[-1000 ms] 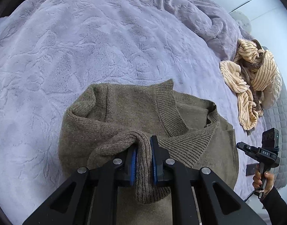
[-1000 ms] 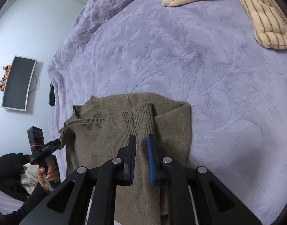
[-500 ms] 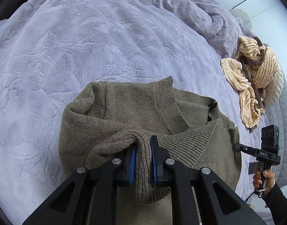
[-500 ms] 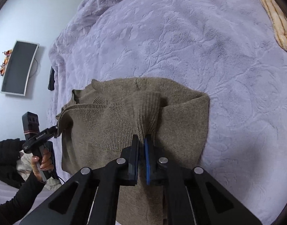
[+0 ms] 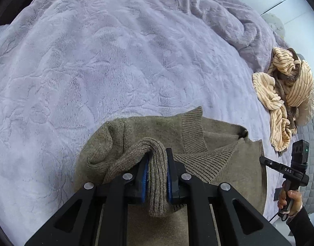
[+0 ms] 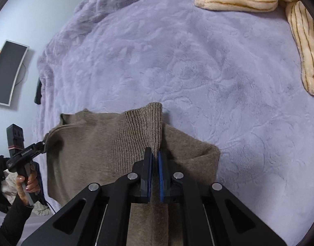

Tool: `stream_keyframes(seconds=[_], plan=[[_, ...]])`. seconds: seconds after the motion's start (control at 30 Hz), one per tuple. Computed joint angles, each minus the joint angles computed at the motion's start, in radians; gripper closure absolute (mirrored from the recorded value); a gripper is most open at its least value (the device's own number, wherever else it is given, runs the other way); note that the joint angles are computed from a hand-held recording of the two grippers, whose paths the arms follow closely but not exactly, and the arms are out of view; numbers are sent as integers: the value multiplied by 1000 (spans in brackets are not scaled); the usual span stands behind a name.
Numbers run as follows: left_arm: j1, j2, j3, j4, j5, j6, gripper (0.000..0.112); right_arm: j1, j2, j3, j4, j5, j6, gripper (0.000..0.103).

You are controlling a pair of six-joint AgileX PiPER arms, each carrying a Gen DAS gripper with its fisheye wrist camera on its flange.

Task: Fold small clothes
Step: 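Lift the held hem with both tools and lay it over the collar, then open both tools and withdraw above the half-folded sweater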

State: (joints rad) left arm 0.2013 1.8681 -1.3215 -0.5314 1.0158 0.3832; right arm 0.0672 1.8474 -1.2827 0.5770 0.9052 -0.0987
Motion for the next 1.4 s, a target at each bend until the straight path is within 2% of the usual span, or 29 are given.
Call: stream_keyframes(seconds=[0.13, 0.2, 0.23, 0.27, 0.3, 0.33, 0.47, 0.6, 0.7, 0.8, 0.87, 0.93, 1.03, 1.1, 1.13, 1.33, 1.4], plan=[[13, -53, 26, 19, 24, 31, 95, 5, -15, 50, 13, -52, 2, 96], [25, -103, 39, 42, 34, 34, 78, 7, -34, 51, -3, -43, 17, 92], [31, -132, 48, 55, 37, 35, 74, 12, -46, 43, -33, -32, 40, 81], [34, -157, 50, 75, 41, 27, 54, 17, -58, 36, -61, -23, 57, 74], [33, -185, 56, 102, 30, 12, 26, 19, -76, 33, -69, -13, 55, 61], [31, -221, 72, 121, 7, 4, 20, 28, -99, 34, -81, -12, 63, 50], [25, -285, 93, 160, -1, -4, 19, 85, -173, 29, -160, -6, 131, 48], [-44, -318, 143, 229, -47, -52, 19, 160, -232, 47, -210, -24, 205, 48], [-120, -294, 180, 302, -98, -150, 19, 206, -269, 94, -193, -50, 231, 48], [-177, -270, 242, 453, -170, -287, 19, 260, -287, 144, -207, -58, 267, 48], [-166, -257, 285, 515, -192, -332, 19, 294, -273, 166, -275, -44, 323, 48], [-125, -265, 315, 515, -189, -316, 19, 299, -268, 211, -334, -43, 371, 49], [-40, -327, 352, 481, -152, -251, 19, 251, -334, 299, -277, -76, 329, 49], [-4, -387, 375, 483, -115, -222, 19, 247, -386, 322, -291, -61, 343, 44], [15, -417, 386, 474, -92, -196, 19, 255, -412, 327, -311, -42, 362, 39], [240, -565, 469, 264, 109, 19, 19, 301, -553, 374, -281, 32, 424, 32], [287, -604, 518, 225, 152, 42, 19, 330, -579, 390, -266, 38, 456, 31]])
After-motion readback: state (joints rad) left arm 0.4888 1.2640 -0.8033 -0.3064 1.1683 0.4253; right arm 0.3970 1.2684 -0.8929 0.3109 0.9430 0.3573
